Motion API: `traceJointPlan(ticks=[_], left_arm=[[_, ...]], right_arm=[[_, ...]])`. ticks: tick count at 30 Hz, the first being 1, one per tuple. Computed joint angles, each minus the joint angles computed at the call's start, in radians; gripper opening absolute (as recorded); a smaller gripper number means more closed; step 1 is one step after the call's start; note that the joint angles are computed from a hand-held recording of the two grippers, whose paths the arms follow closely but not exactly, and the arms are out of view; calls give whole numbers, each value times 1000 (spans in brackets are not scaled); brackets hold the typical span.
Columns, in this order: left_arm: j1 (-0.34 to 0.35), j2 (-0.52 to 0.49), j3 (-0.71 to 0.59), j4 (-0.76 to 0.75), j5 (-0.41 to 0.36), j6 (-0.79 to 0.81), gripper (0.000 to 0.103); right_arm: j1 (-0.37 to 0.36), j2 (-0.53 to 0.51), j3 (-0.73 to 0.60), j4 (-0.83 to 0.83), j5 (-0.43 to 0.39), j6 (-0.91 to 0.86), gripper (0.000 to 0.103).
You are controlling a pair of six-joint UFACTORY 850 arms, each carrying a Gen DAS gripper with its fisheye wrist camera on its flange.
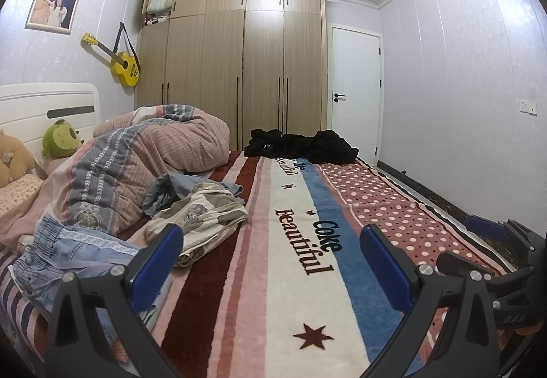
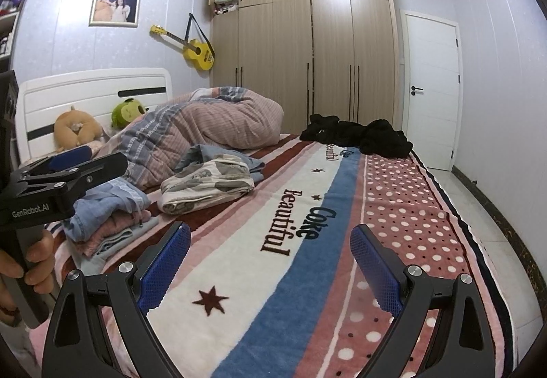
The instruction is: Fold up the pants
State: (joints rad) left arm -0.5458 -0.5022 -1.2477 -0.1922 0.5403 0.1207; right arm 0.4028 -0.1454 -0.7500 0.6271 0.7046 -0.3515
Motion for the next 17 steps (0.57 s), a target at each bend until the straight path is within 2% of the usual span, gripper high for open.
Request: traceJointPlan(ticks=[17], left_arm=[[-1, 1, -1, 1, 2, 1, 102]], right_arm=[[2, 1, -7, 11, -2, -10, 93]])
